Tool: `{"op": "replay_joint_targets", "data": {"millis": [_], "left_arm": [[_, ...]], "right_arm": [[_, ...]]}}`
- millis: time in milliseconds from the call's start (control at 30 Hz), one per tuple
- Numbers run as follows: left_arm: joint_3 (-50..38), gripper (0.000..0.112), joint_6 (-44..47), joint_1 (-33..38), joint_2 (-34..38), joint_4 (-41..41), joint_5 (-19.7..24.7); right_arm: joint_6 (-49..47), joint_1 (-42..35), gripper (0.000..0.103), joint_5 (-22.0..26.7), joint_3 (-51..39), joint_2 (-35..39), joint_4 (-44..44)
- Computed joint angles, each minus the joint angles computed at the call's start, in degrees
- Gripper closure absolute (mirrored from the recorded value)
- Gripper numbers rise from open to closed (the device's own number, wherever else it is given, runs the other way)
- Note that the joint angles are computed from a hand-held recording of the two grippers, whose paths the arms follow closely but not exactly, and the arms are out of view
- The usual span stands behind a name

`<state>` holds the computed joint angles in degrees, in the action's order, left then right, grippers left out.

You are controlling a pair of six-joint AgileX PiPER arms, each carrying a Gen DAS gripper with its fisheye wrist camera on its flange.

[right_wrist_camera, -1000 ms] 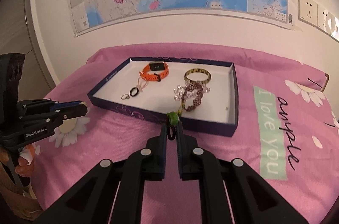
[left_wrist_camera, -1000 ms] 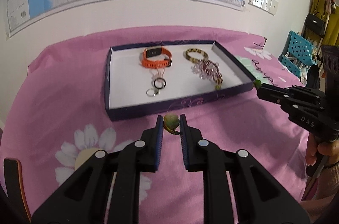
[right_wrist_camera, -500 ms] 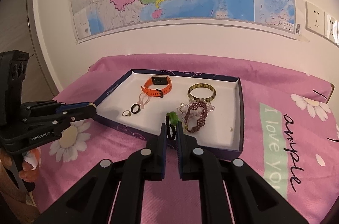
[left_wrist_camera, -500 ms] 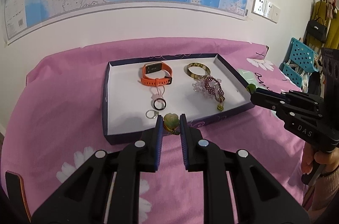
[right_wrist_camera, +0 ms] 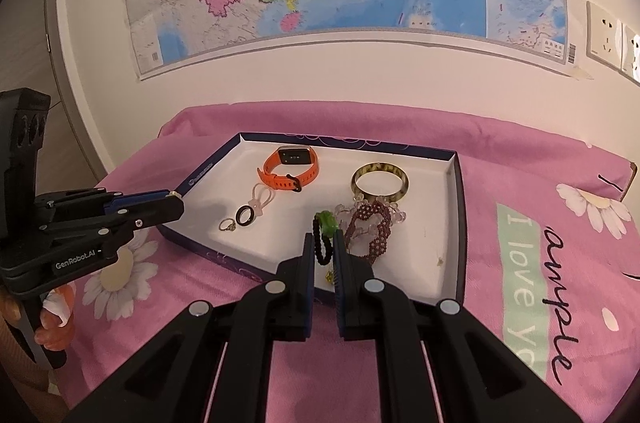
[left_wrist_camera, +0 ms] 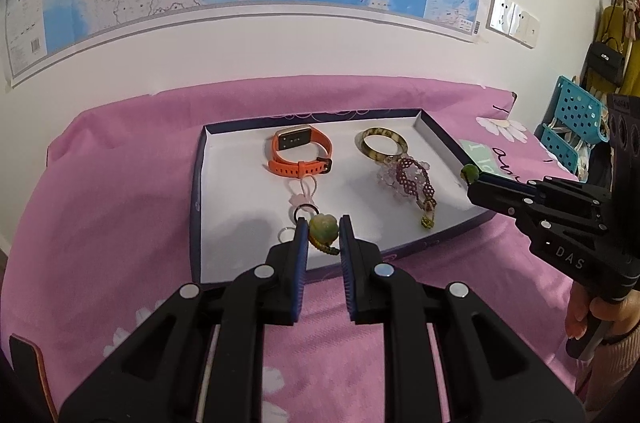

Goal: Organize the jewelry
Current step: 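Carry both green-bead rings with both tools over the box, then lower both green-bead rings into the box and open both tools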

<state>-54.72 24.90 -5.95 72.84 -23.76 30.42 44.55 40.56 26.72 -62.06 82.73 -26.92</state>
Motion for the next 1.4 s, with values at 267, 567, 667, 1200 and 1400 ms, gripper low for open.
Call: {"op": "replay_joint_targets", "data": {"millis": [267, 567, 667, 1200, 1400], "left_arm": [[-1.9, 0.096, -2.8, -1.1, 2.8, 2.7, -1.3], [-2.4, 0.096, -4.6, -1.2, 4.4, 3.9, -2.1], [-2.8, 0.096, -4.9, -1.1, 5.0, 4.1, -2.2], [-5.0, 0.096, -8.9, -2.1, 9.7, 7.9, -2.2], [-5.2, 0.096, -9.7, -2.2, 10.5, 8.5, -1.9]], "right_arm": [[-1.9, -0.7, 0.096, 0.1, -2.1, 2.5, 1.3], [-2.9, -1.7, 0.096, -0.2, -2.9, 4.5, 2.4], [-3.5, -2.1, 0.096, -0.1, -3.3, 5.1, 3.0], [-5.5, -3.1, 0.096, 0.5, -4.5, 7.9, 5.3], [-6.6, -3.7, 0.095, 0.9, -5.0, 9.1, 6.9]]}}
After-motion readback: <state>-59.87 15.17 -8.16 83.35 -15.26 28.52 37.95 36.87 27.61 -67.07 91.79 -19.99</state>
